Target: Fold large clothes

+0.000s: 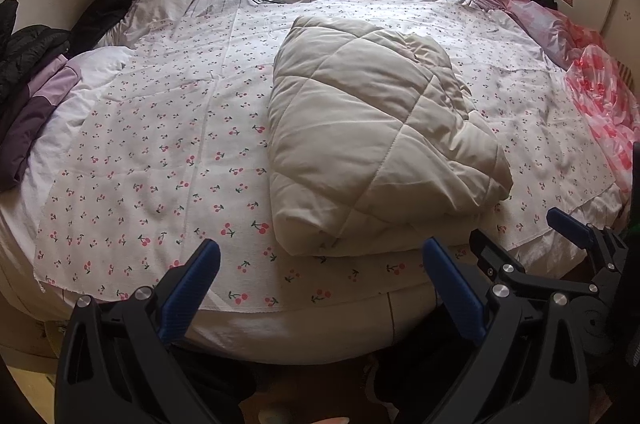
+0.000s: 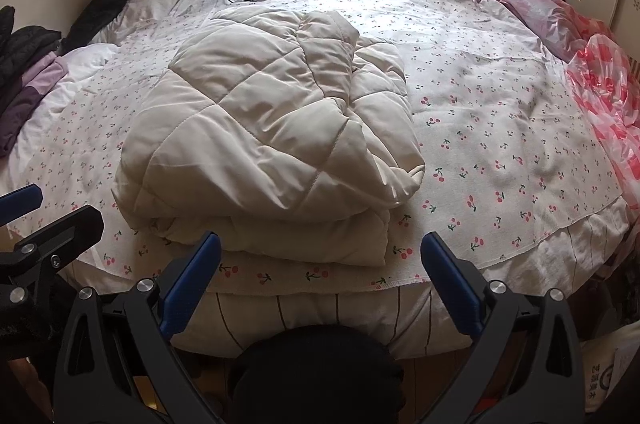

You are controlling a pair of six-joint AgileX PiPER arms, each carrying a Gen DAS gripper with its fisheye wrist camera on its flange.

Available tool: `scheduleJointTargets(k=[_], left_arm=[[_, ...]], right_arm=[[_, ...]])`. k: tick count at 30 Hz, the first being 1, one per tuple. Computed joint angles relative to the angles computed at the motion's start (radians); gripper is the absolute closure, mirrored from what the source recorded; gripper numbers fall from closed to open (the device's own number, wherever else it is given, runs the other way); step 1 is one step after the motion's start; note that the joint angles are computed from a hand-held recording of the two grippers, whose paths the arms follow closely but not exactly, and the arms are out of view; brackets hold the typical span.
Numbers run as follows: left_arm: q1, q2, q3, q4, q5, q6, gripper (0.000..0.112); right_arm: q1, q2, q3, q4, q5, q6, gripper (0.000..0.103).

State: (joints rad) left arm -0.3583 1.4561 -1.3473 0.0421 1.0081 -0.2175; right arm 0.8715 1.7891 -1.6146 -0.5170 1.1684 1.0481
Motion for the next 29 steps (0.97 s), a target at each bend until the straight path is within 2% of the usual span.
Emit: scheduleJointTargets(k=[9,14,19,22,29], left_arm=[[-0.024,0.013,-0.012,0.061,0.014,-0.039,0.015],[0.042,-0.033,0.042,-0.075,-0.058,0.035,0.015],[0.009,-0.031,0.039,0.025,-0.061,-0.024,0.015],[0.016,-0.014,0.026,0.01,-0.038,-0.027,0.015],[-0.03,-0.019,0.036,0.109,-0.031,-0.1,0.015]], right_arm=[[-0.021,-0.006,0.022,0.022,-0.027,-0.016,0.006],[-0.033,-0.016,0.044,0.032,-0.043,-0.016,0.006],[-0.036,-0.023,0.05,0.032,-0.047,-0.014,0.006],[-0.031,-0.02,0.044,0.029,-0.043,-0.015,0.006],[-0.027,-0.021,0.044,0.025,-0.039,-0.013,0.006]])
